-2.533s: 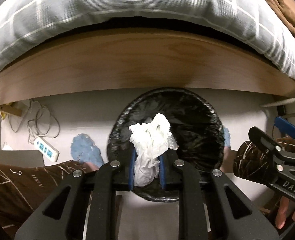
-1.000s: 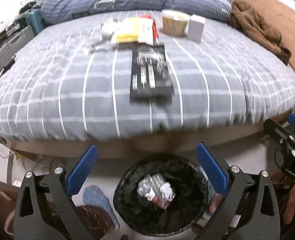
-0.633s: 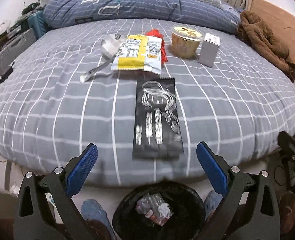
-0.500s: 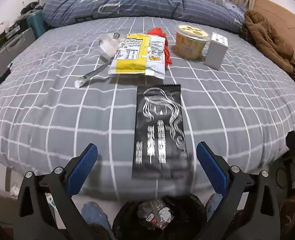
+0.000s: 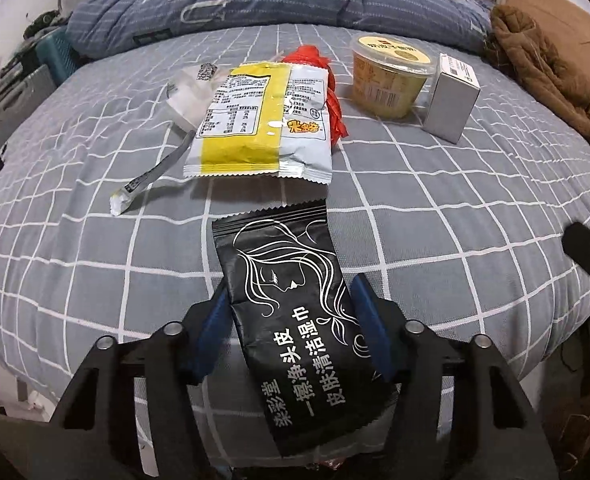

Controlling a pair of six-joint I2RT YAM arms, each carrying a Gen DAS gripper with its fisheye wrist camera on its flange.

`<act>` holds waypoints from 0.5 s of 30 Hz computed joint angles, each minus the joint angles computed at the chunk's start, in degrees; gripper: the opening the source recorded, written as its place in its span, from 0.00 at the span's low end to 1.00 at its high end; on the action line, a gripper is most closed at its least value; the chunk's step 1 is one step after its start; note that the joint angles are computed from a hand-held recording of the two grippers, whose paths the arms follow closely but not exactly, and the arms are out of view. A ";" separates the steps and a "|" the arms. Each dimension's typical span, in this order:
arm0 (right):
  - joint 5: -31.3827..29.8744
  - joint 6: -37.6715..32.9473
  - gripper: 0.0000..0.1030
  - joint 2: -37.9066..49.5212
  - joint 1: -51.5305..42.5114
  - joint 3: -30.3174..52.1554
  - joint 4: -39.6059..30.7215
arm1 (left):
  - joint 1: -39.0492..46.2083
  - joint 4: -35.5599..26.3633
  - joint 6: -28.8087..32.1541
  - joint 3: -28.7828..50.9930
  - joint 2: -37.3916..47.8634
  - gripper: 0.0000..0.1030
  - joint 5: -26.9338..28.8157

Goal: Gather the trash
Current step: 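Grasp the black wet-wipe packet with the left gripper while right gripper moves toward white box, then grasp the small white box with the right gripper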

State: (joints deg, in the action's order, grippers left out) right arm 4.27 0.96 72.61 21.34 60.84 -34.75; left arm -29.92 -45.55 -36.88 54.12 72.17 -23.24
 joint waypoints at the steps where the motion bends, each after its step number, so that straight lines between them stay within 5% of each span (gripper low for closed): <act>1: 0.15 0.03 0.90 0.94 0.04 0.73 0.25 | 0.15 0.21 0.43 0.03 0.15 0.52 0.09; 3: 0.11 0.35 0.90 2.82 -0.06 2.33 0.61 | 0.53 0.58 1.53 0.38 0.58 0.41 0.23; 15: -0.38 2.07 0.90 17.03 0.43 14.41 3.30 | 7.45 -0.59 6.60 2.96 -2.22 0.36 5.71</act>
